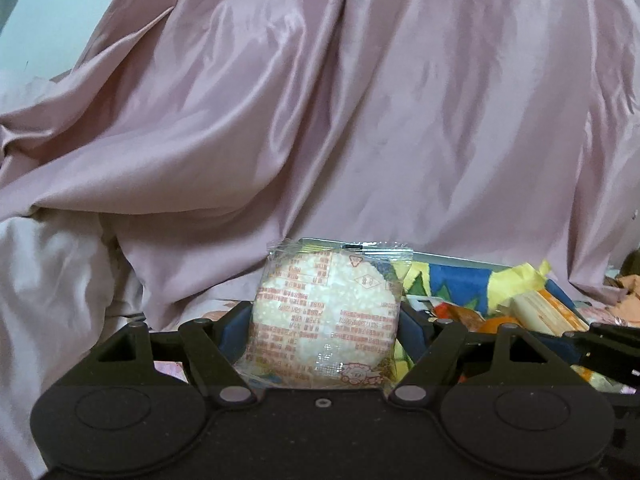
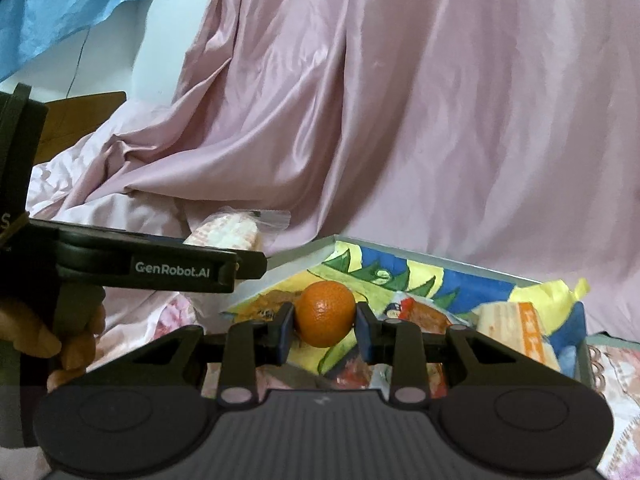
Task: Organize snacks
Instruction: 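Carry the wrapped biscuit and orange over the tray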
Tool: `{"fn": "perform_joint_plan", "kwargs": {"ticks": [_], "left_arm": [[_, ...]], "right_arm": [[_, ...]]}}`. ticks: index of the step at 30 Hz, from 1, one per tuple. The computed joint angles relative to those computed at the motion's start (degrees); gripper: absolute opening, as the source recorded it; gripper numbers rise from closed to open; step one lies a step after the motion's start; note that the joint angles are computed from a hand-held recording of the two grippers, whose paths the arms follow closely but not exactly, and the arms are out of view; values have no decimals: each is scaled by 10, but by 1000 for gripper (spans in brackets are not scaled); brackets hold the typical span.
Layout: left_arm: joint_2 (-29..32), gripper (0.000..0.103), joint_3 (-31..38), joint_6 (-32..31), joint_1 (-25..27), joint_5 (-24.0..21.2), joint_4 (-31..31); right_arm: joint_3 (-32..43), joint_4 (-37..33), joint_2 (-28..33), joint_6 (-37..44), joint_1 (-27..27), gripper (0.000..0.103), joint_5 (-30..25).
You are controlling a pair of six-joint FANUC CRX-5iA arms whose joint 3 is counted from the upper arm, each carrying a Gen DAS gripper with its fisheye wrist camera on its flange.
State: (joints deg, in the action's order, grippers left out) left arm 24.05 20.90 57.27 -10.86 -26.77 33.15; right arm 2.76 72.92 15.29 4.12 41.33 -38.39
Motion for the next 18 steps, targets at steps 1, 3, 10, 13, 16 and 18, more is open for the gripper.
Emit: {"fn": "perform_joint_plan", "kwargs": {"ticks": [1, 3, 10, 13, 16, 18], "left_arm": [[1, 77, -2, -2, 0, 4, 2], [9, 77, 4, -3, 2, 6, 7], [27, 77, 18, 5, 6, 0, 2], [30, 77, 20, 12, 6, -3, -3], [32, 77, 22, 15, 6, -5, -8], [33, 77, 23, 14, 6, -6, -10]], "right_arm": [[5, -3, 5, 3, -1, 36, 1], [16, -11, 16, 12, -3, 36, 1], [39, -42, 39, 39, -4, 36, -7], [40, -47, 42, 42, -4, 36, -6], [40, -49, 42, 41, -5, 36, -5], [42, -52, 43, 45, -5, 36, -5]]}}
